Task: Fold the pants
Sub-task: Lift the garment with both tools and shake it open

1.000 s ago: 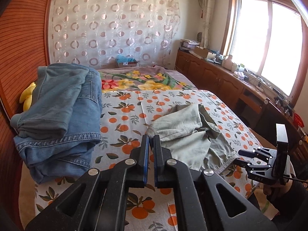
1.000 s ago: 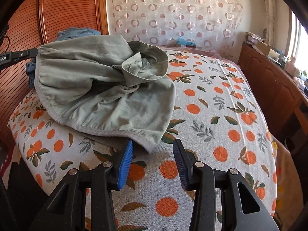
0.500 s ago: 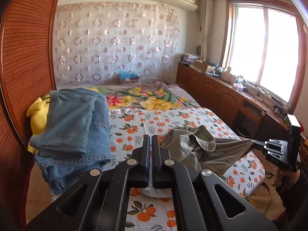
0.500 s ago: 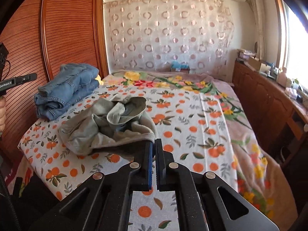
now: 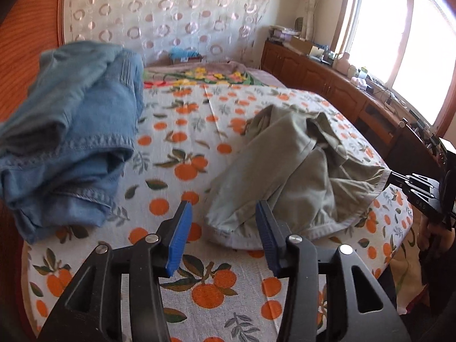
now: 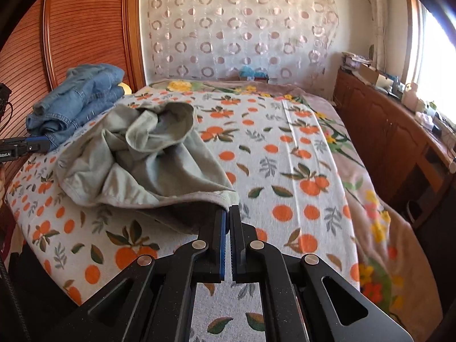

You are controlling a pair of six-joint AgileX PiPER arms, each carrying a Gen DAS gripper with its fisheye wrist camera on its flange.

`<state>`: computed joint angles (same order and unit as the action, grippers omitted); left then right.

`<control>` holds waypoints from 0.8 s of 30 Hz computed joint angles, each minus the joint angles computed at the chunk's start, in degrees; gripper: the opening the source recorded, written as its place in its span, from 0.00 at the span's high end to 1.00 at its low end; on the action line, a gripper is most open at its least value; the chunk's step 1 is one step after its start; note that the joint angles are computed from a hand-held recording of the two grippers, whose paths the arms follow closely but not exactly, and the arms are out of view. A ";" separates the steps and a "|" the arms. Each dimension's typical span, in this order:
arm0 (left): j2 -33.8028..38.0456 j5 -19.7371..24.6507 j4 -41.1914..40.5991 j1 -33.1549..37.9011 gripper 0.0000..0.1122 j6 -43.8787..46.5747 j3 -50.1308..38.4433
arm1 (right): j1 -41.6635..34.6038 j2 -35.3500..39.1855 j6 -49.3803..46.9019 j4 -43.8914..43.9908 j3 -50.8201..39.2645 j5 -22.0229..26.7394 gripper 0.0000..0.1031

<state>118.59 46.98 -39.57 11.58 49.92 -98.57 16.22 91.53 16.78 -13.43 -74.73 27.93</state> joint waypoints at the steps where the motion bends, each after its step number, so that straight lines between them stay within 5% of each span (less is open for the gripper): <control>1: 0.96 0.69 0.19 -0.02 0.58 -0.35 -0.62 | -0.02 0.15 0.13 0.17 0.08 -0.10 0.98; 7: 4.08 2.17 0.61 -0.36 0.58 -0.70 -2.65 | -0.78 -0.85 -1.11 1.63 1.39 -1.52 0.98; 13: 4.17 2.05 1.83 -0.92 0.94 -0.27 -2.71 | -1.79 -2.79 -3.38 3.95 2.87 -3.36 0.98; 24: -12.66 4.84 -11.80 4.61 0.95 9.51 5.28 | -1.90 -10.18 -5.07 2.83 2.05 -2.35 0.98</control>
<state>105.93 51.82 -51.37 16.19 59.44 -93.30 14.32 81.35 11.71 -10.60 -72.68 25.58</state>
